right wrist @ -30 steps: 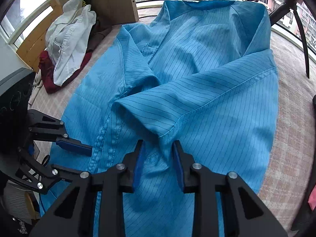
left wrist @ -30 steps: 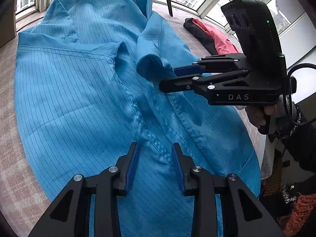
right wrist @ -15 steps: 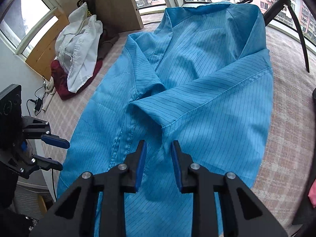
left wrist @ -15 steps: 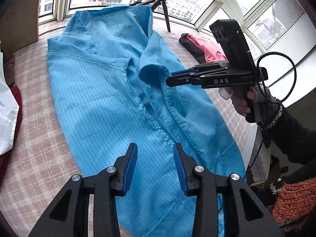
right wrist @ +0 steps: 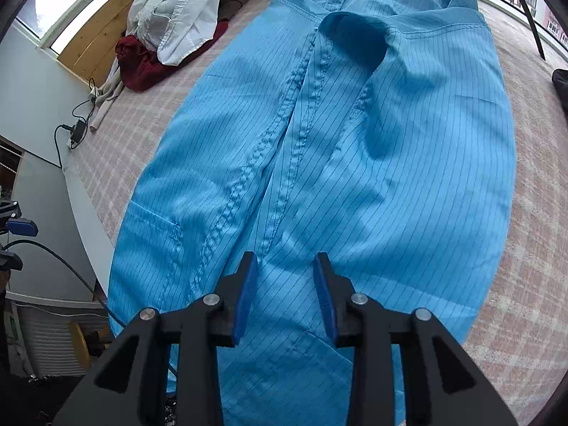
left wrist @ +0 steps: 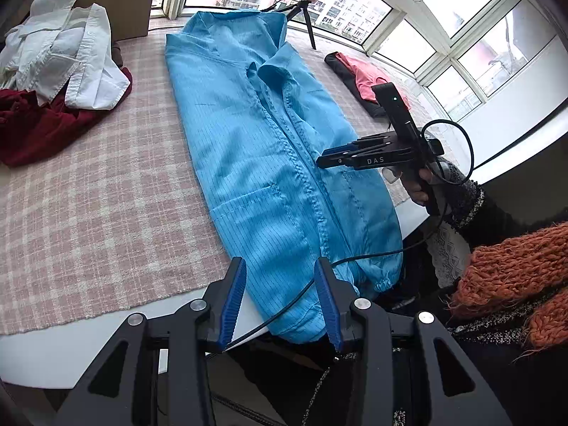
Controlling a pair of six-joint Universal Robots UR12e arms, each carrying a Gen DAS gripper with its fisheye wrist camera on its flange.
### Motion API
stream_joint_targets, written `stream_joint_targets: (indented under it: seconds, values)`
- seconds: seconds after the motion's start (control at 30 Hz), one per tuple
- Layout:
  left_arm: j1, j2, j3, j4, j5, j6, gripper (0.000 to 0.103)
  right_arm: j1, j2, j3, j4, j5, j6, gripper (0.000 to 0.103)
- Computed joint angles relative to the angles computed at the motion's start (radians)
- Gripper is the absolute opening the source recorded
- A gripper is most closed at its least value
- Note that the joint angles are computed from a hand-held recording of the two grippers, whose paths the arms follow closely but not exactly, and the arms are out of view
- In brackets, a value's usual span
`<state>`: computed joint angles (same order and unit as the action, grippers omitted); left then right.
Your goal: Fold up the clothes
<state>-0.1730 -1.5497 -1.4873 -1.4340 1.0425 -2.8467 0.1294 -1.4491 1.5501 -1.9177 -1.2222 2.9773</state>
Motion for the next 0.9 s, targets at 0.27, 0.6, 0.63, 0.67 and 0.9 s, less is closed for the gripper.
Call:
stream_joint_targets:
  seconds: [0.27, 0.6, 0.63, 0.67, 0.9]
  values:
    - [0.081, 0.133, -0.054, -0.022, 0.014, 0.093, 0.046, 0.008, 0.009, -0.001, -0.016, 0.044, -0.012, 0.004]
    - [0.103, 0.221, -0.159, -0.188, -0.037, 0.279, 0.046, 0.020, -0.173, 0.142, -0.162, 0.079, 0.131, 0.013]
    - [0.113, 0.231, -0.165, -0.212, -0.027, 0.289, 0.046, 0.036, -0.188, 0.159, -0.168, 0.091, 0.130, 0.013]
    - [0.122, 0.238, -0.172, -0.223, -0.018, 0.289, 0.046, 0.063, -0.186, 0.166, -0.168, 0.074, 0.119, 0.013]
    - [0.143, 0.245, -0.235, -0.161, -0.024, 0.233, 0.046, 0.156, -0.178, 0.198, -0.094, -0.119, 0.171, 0.012]
